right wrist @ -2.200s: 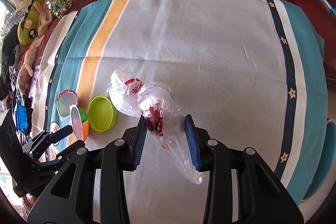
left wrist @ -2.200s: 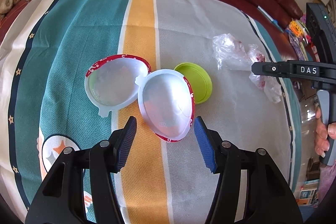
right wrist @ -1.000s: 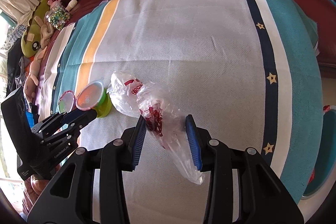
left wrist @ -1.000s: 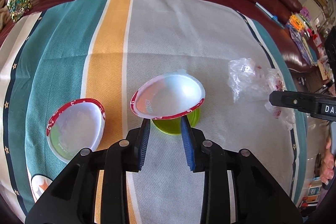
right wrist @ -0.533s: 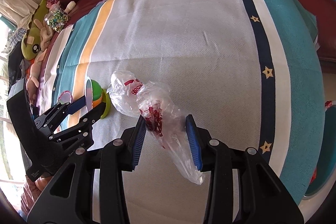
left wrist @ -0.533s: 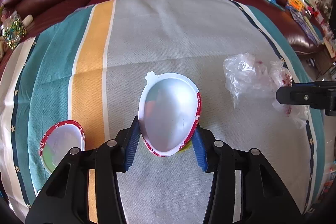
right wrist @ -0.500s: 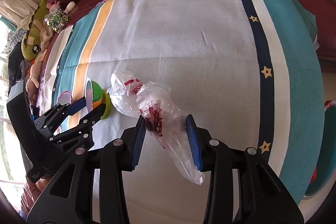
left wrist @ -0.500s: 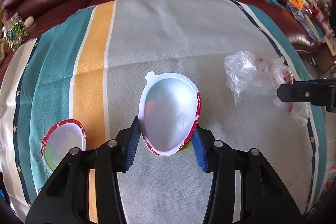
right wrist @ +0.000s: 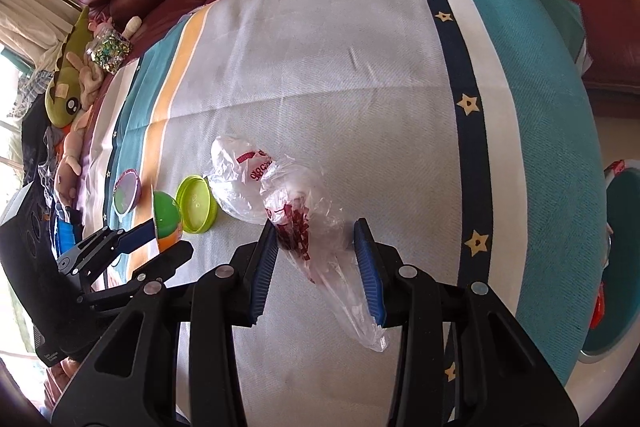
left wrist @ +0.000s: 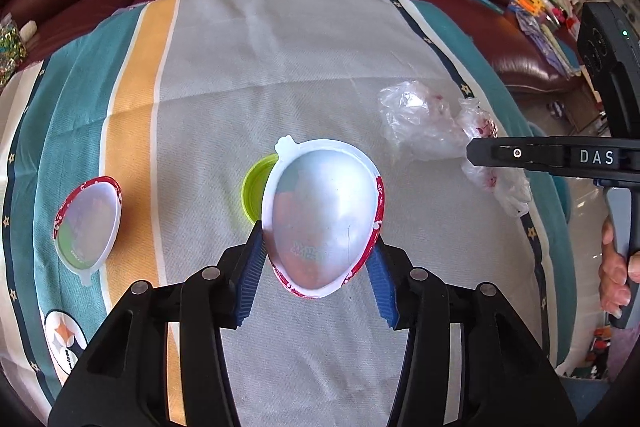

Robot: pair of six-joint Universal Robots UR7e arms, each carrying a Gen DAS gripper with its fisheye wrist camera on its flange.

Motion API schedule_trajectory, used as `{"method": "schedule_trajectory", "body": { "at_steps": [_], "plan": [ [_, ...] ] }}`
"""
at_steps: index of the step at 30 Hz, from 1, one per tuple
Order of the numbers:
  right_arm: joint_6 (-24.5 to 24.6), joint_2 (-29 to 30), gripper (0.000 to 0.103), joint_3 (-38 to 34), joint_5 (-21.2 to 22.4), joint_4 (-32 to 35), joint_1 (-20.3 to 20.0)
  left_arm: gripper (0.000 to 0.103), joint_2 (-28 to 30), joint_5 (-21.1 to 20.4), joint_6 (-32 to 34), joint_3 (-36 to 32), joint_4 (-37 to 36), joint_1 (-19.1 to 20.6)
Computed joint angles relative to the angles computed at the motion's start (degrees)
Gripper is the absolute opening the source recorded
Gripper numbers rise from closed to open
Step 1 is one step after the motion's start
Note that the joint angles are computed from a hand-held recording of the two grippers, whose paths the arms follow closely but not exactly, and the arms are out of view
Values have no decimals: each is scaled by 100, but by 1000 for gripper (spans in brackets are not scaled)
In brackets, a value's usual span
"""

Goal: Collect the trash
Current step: 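Carry the lid and clear bag over the bucket and open both tools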

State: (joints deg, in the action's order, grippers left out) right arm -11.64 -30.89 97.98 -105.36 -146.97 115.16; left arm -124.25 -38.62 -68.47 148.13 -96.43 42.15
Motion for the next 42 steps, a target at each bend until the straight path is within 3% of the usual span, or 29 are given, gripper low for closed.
{"method": "schedule_trajectory", "body": {
  "at_steps": [6,15,23,29,39,42],
  "plan": [
    [11,-371,37,348,25,-218,-145,49,408,-64,-286,-119,152,-440],
    [-97,-1321,37,924,-40,-663,-566,49,1979,-104,403,-330,-1541,-600],
    [-210,-2298,37,1384,-89,-965,-1211,49,3908,-328,1602,-891,-3485,-463],
    [-176,-2926,37,1612,-75,-1126,-1807,49,5339,-630,2576,-1560,-4557,-281],
    [-116,-3244,37,1574,-53,-1042,-2450,51,6773,-1033,3444,-2523,-5211,57],
    [-113,-3248,37,1534,-44,-1010,-2550,64,7106,-1113,3564,-2822,-5203,131]
  ]
}}
